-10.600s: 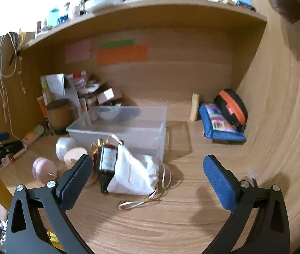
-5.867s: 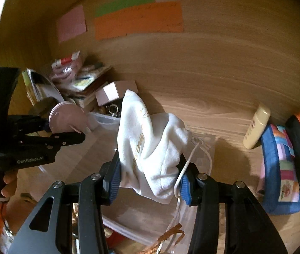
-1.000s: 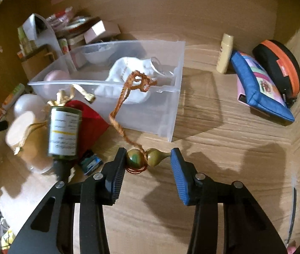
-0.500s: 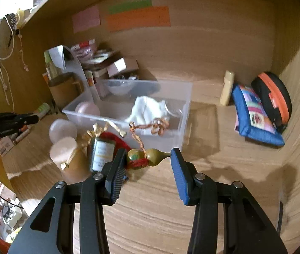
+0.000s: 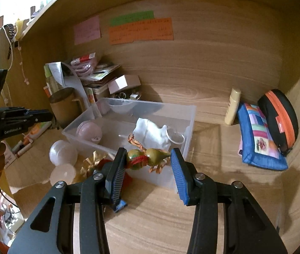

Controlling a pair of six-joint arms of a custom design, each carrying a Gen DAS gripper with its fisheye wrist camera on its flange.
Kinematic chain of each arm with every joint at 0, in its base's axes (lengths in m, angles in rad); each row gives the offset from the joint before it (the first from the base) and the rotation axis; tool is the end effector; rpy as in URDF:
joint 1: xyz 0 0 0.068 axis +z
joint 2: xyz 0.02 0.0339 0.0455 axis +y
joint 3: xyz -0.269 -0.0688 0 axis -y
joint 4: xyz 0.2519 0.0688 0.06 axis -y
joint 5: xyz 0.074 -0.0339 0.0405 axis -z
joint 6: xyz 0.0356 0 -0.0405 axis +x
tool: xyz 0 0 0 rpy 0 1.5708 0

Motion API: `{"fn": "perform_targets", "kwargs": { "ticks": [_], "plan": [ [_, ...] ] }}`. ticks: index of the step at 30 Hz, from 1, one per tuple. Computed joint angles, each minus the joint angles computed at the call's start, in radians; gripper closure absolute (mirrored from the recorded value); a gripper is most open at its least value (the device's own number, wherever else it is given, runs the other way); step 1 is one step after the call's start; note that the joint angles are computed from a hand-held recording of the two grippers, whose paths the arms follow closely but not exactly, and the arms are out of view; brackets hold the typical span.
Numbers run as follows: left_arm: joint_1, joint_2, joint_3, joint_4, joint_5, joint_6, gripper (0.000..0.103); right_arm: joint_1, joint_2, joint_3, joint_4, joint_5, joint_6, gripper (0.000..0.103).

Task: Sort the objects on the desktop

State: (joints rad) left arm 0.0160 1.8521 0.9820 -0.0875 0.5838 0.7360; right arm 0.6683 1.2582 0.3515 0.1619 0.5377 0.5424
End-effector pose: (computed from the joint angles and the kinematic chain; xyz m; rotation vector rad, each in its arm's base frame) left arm 0.3629 -0.0138 0.1333 1.0340 2.1143 -0.3825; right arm 0.1814 0.1199 0.1372 0.1254 2.1891 0.0496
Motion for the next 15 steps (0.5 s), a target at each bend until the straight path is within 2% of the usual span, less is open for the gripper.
{"fn": "perform_targets", "kwargs": {
  "ticks": [7,12,14,15],
  "plan": [
    [0.030,0.118,0.069,-0.022,-0.041,0.029,0.088,-0.053,0.076,0.018,0.063,-0.067,-0.041,0.064],
    [0.070,0.237,0.179,-0.179,-0.028,0.081,0.087,-0.073,0.123,0.034,0.084,-0.090,-0.050,0.064],
    [0.072,0.232,0.148,-0.171,-0.022,0.107,0.080,-0.078,0.141,0.038,0.097,-0.096,-0.051,0.064],
    [0.069,0.220,0.119,-0.143,-0.022,0.104,0.072,-0.079,0.152,0.041,0.101,-0.097,-0.050,0.064]
  ]
}}
